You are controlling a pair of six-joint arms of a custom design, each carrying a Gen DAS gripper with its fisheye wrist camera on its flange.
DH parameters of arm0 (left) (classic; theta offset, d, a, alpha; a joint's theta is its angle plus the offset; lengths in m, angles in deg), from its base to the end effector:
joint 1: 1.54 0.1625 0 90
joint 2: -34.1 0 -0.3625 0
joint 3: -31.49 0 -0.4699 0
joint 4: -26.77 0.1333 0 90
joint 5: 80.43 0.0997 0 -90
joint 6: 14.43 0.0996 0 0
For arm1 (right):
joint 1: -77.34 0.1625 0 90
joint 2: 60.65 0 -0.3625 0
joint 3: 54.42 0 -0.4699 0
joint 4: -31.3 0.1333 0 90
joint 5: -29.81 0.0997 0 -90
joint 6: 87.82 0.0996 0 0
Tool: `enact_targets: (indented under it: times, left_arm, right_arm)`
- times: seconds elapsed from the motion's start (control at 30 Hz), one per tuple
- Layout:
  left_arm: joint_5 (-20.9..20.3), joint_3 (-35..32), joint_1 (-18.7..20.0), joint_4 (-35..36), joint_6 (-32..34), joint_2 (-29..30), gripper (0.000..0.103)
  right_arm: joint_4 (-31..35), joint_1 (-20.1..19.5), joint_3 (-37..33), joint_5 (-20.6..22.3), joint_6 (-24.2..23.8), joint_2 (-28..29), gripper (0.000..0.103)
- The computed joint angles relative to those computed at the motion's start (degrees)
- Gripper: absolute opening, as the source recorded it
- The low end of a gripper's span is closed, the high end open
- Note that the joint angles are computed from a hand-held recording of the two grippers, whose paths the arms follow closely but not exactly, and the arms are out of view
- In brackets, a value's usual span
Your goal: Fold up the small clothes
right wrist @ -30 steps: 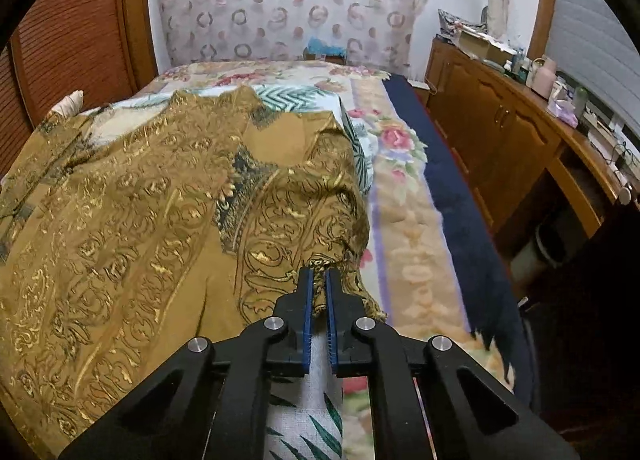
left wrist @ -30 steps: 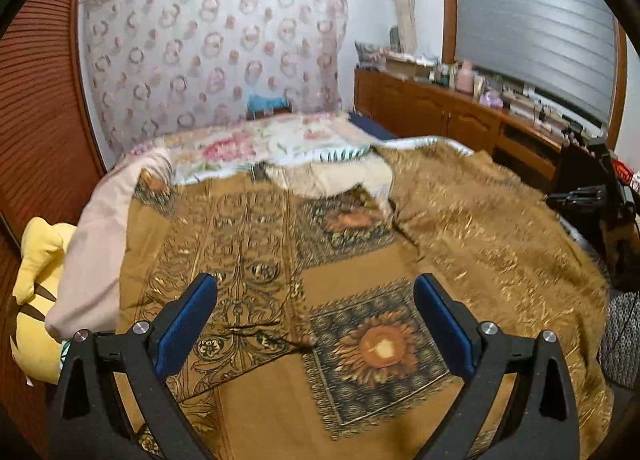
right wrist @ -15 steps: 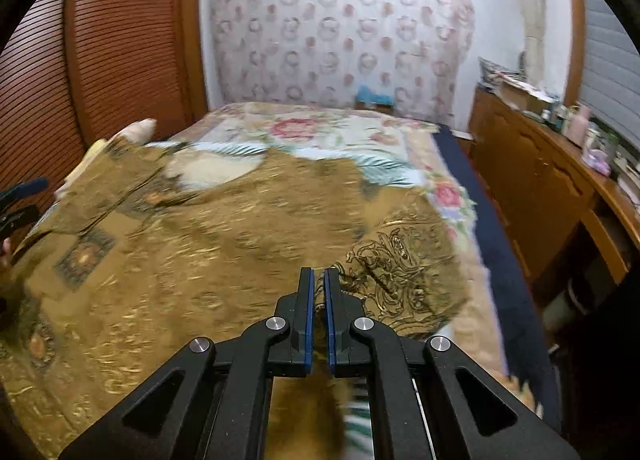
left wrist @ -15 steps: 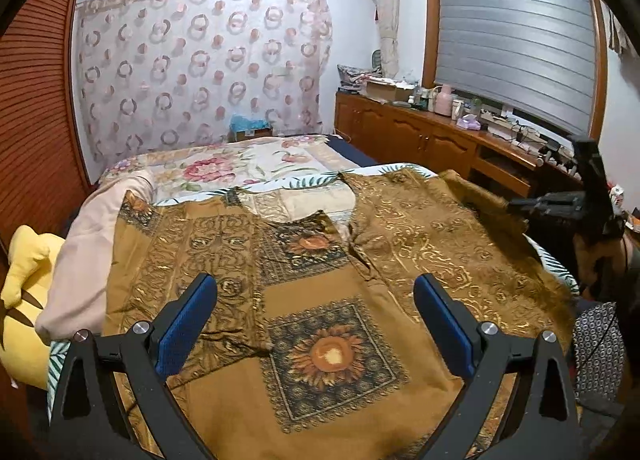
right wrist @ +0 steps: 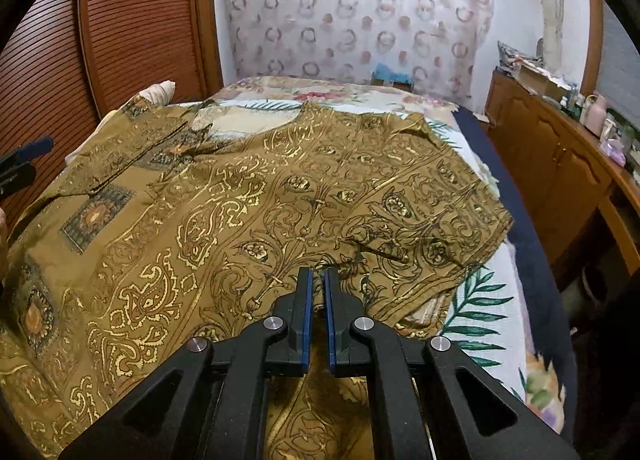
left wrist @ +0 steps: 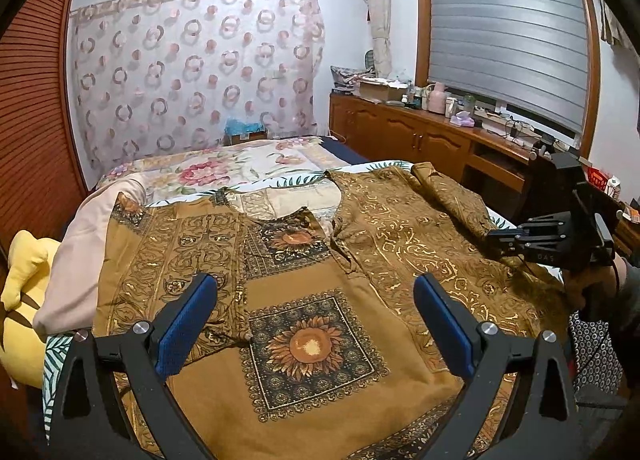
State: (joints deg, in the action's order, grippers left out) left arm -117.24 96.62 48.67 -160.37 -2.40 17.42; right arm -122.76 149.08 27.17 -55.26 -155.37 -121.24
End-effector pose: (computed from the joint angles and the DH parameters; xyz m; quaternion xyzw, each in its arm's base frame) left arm -0.3288 -0.7277 -0.0496 0.1900 0.8134 -0.4557 0.3075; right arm -0.1026 -0.7636 0.3055 0.4019 -0.8381 0.2958 0.2203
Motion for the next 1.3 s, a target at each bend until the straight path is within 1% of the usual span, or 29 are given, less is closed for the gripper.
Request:
enact_targets:
  times: [0.1, 0.13, 0.17, 0.2, 0.23, 0.27, 0.33, 0.4, 0.47, 0.6, 0.7, 0.77, 0.87, 0.97, 1.07, 1.17, 1.2, 1.23, 1.27, 1.3]
  left_arm:
    - [0.0, -0.4, -0.2, -0.1, 0.2, 0.4, 0.100]
    - [0.1, -0.5, -0.3, -0.3, 0.3, 0.6, 0.100]
    - [0.1, -0.5, -0.4, -0.3, 0.4, 0.7, 0.100]
    - [0.1, -0.6, -0.4, -0.2, 0.5, 0.9, 0.100]
    - [0.0, -0.7, -0.4, -0.1, 0.5, 0.9, 0.100]
    - [-0.1, -0.7, -0.4, -0.1, 0.5, 1.1, 0.100]
    - [-0.2, -0.6, -0.4, -0.1, 0.5, 1.0, 0.100]
    - [-0.4, -0.5, -0.4, 0.1, 0.4, 1.0, 0.100]
    - [-0.3, -0.6, -0.4, 0.3, 0.2, 1.1, 0.100]
    - [-0.5, -0.6, -0.2, 0.8, -0.5, 1.0, 0.100]
    - [-0.5, -0.7, -0.2, 1.5, -0.8, 1.0, 0.100]
    - [-0.5, -0.7, -0.2, 1.8, -1.0, 1.1, 0.100]
    - [-0.5, -0.6, -0.2, 2.1, -1.1, 1.0, 0.100]
    - [-0.5, -0.7, -0.2, 2.0, -1.1, 1.1, 0.100]
    - [-0.5, -0.8, -0.2, 2.1, -1.2, 1.1, 0.100]
    - [-0.6, -0.9, -0.2, 2.4, -1.3, 1.3, 0.100]
    - [-0.6, -0.9, -0.2, 2.4, -1.3, 1.3, 0.100]
    - [-0.6, -1.0, -0.2, 2.4, -1.3, 1.3, 0.100]
    - [-0.6, -1.0, -0.2, 2.4, -1.3, 1.3, 0.100]
    - [-0.6, -1.0, -0.2, 2.4, -1.3, 1.3, 0.100]
  right_arm:
    - [-0.1, 0.0, 1.7, 1.1, 0.5, -1.8, 0.012]
    - [-0.7, 0.1, 2.6, 1.4, 0.7, -2.4, 0.017]
    - [-1.5, 0.5, 3.3, 1.5, 1.0, -2.8, 0.025]
    - [-2.2, 0.4, 3.5, 1.7, 1.0, -3.1, 0.029]
    - [-2.8, 0.4, 3.3, 1.8, 1.1, -3.1, 0.040]
    - [-3.3, 0.3, 3.1, 2.0, 1.3, -3.2, 0.048]
    - [-4.6, 0.2, 3.1, 2.2, 2.0, -3.3, 0.050]
    - [-6.1, 0.4, 2.0, 0.8, 3.2, -2.4, 0.050]
    - [-6.2, 0.4, -0.1, -1.1, 5.1, -0.7, 0.050]
    - [-3.6, 0.4, -5.8, -4.6, 8.9, 3.4, 0.050]
    - [-0.8, 0.7, -10.0, -6.4, 10.4, 6.2, 0.050]
    - [0.9, 1.0, -12.0, -7.1, 10.6, 7.4, 0.050]
    - [1.1, 1.7, -13.9, -8.4, 9.6, 8.8, 0.050]
    - [2.3, 1.8, -16.3, -9.5, 10.0, 10.3, 0.050]
    - [3.4, 1.4, -18.8, -9.5, 10.5, 11.7, 0.050]
    - [3.8, 1.5, -19.0, -9.3, 10.5, 11.7, 0.050]
    - [3.7, 1.7, -19.0, -9.4, 10.1, 11.7, 0.049]
    - [3.6, 1.8, -19.0, -9.5, 9.5, 11.8, 0.044]
    - [3.8, 1.9, -19.0, -9.5, 8.7, 11.8, 0.036]
    - [4.4, 1.9, -19.2, -9.3, 8.1, 11.9, 0.032]
